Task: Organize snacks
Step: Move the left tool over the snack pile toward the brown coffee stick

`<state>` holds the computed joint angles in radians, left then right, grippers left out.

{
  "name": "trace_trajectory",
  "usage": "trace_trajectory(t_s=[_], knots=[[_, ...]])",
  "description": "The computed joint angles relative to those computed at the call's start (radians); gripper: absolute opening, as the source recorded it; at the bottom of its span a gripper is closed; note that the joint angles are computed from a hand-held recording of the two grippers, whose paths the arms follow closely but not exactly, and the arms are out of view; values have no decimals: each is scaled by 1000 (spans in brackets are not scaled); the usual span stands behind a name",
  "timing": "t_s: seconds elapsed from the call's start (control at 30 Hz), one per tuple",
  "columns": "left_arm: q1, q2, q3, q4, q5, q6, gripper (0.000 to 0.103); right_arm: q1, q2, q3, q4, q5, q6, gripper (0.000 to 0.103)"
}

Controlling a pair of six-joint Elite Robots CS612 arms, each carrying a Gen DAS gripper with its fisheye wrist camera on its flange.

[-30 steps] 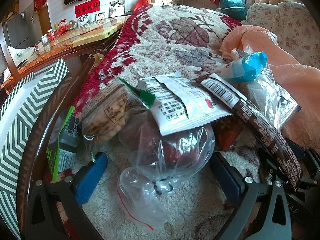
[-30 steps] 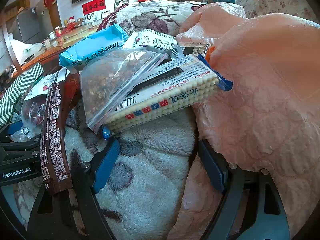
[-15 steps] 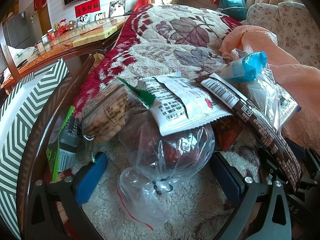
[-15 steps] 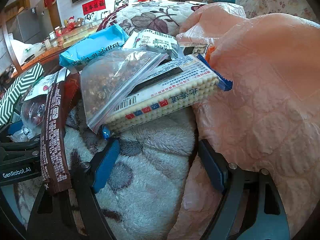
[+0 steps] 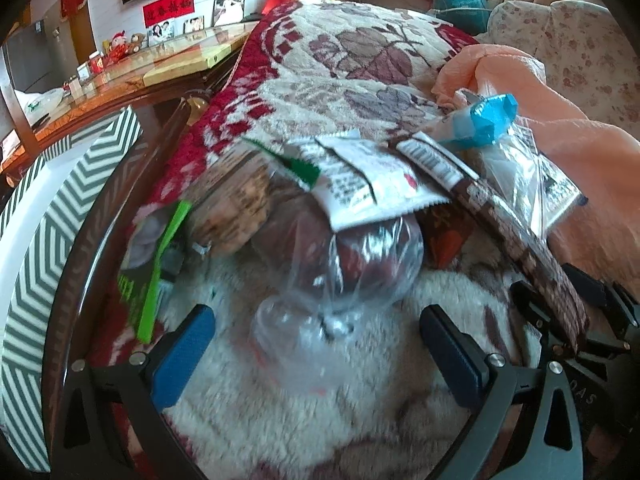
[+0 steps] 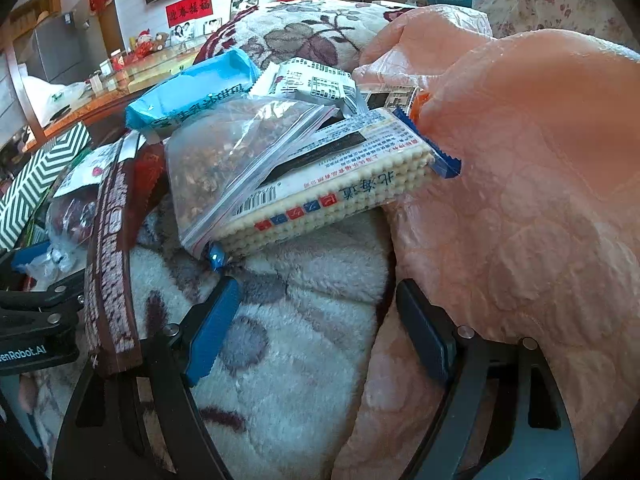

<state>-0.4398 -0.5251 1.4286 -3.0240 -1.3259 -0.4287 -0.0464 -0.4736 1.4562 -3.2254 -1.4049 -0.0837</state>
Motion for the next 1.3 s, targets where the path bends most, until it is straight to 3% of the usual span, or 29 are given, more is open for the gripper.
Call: trace_trajectory(t_s=[0.33, 0.57, 0.93, 1.3], knots=[[10, -44, 52, 2, -65, -97, 103, -9, -82, 85, 112, 7, -92, 81], [2, -60, 71, -21, -59, -105, 103, -32, -115, 129, 99, 73, -45, 81], [-11, -47, 13, 45, -85, -135, 103, -40, -121, 124, 95, 93, -1, 81], [-11, -30, -36, 118, -92, -246, 103, -55, -119, 113, 113, 131, 39, 81]])
